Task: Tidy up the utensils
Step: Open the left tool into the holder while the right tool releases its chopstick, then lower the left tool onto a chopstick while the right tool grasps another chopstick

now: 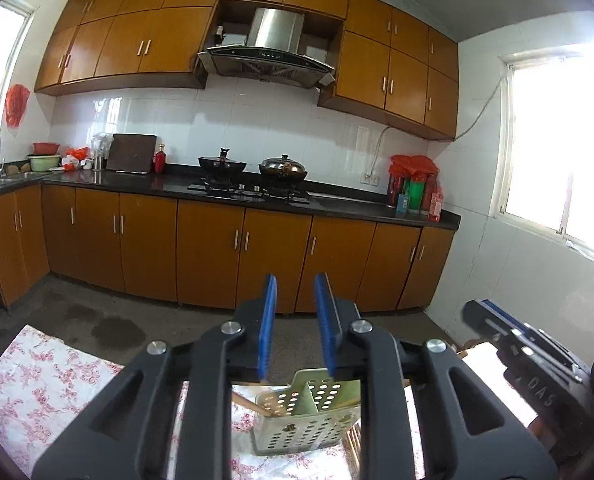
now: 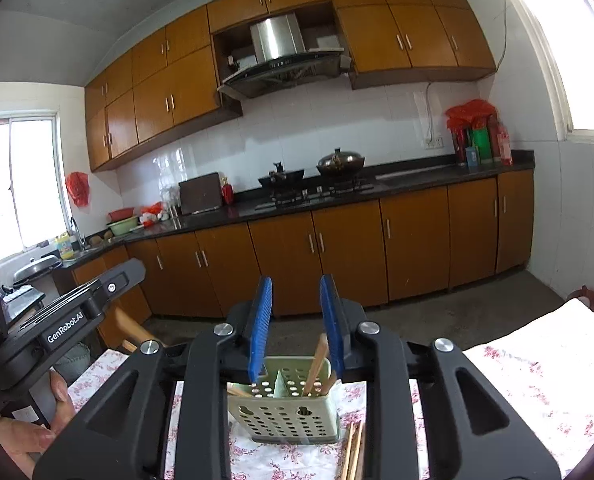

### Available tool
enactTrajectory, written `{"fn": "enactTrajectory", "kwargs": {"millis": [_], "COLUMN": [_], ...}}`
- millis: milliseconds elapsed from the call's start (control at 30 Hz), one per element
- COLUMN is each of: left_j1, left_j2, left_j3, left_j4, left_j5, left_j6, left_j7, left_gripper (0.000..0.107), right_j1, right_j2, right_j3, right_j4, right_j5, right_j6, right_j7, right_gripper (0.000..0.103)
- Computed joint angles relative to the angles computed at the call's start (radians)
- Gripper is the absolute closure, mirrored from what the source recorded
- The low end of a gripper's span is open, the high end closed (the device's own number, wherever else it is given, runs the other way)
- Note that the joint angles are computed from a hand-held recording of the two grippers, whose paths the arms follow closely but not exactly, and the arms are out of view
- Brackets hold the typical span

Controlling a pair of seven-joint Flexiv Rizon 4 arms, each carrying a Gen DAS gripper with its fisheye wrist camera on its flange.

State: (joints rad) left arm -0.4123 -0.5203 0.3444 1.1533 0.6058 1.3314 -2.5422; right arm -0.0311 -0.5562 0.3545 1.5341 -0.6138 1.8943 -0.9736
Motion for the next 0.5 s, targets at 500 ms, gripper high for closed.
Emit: {"fn": "enactTrajectory", "kwargs": {"millis": [500], "left_j1": [-0.019], "left_j2": [0.296], "left_j3": [-0.071], "left_j4": [0.465], "left_j5": [0.139], "left_j6": [-0.288], "left_j7": [-0.057], "left_gripper": [0.078], "right_j1": [-0.285], "right_j2": [0.042], "right_j3": [0.245], "right_j4": [0.256], "right_j5": [0.040], "right_j6": [-0.298], "right_j7": [-0.113], "right_gripper": [0.075]}}
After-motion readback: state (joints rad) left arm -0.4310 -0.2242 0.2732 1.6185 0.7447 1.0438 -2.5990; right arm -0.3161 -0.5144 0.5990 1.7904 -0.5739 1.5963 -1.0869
